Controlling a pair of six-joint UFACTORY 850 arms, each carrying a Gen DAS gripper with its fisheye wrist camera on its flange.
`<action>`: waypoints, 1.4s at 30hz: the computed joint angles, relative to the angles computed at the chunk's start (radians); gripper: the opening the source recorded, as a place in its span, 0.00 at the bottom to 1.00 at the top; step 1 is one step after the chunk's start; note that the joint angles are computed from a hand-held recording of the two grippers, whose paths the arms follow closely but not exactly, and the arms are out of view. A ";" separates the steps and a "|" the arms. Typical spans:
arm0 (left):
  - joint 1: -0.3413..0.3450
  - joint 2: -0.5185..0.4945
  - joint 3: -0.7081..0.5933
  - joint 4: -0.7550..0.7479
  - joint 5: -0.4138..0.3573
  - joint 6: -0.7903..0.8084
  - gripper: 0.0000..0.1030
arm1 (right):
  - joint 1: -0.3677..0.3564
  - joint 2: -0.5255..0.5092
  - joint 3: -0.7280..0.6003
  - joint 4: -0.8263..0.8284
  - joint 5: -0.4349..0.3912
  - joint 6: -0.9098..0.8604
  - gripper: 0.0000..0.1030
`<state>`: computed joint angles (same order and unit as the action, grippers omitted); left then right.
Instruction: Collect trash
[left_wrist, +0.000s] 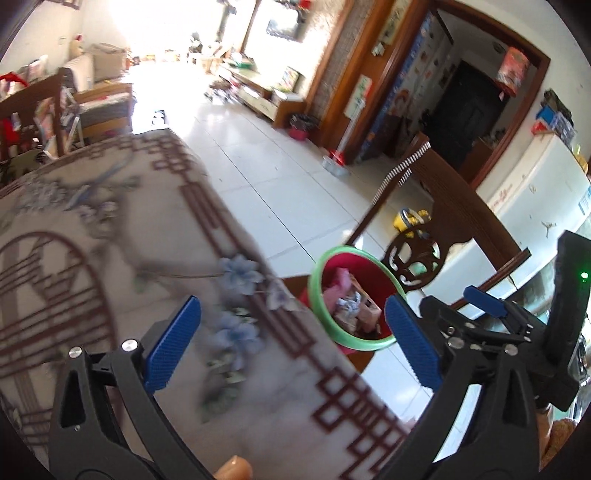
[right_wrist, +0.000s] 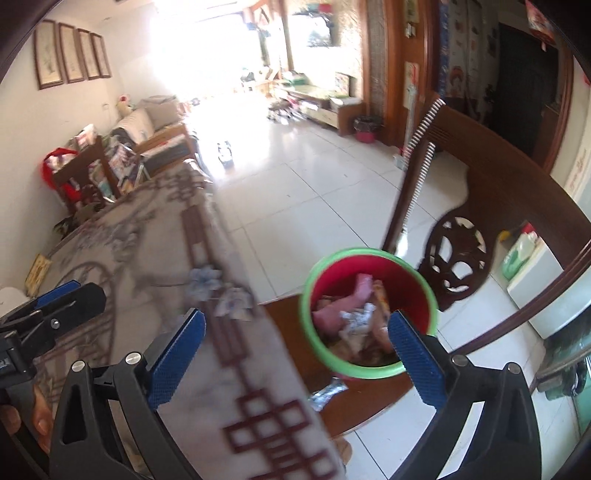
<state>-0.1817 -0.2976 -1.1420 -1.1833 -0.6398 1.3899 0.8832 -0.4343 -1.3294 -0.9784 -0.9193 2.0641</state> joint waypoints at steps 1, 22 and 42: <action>0.022 0.013 0.015 -0.042 0.001 0.044 0.95 | 0.018 -0.018 -0.031 -0.039 -0.032 0.018 0.93; 0.169 0.141 0.138 -0.464 0.080 0.386 0.95 | 0.148 -0.250 -0.332 -0.186 -0.443 0.043 0.93; 0.156 0.167 0.163 -0.464 0.123 0.402 0.95 | 0.158 -0.214 -0.303 -0.151 -0.395 0.044 0.93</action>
<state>-0.0252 -0.1308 -0.9790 -1.6471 -0.5171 1.7924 1.0411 -0.6480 -1.6321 -1.1296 -1.3142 2.1079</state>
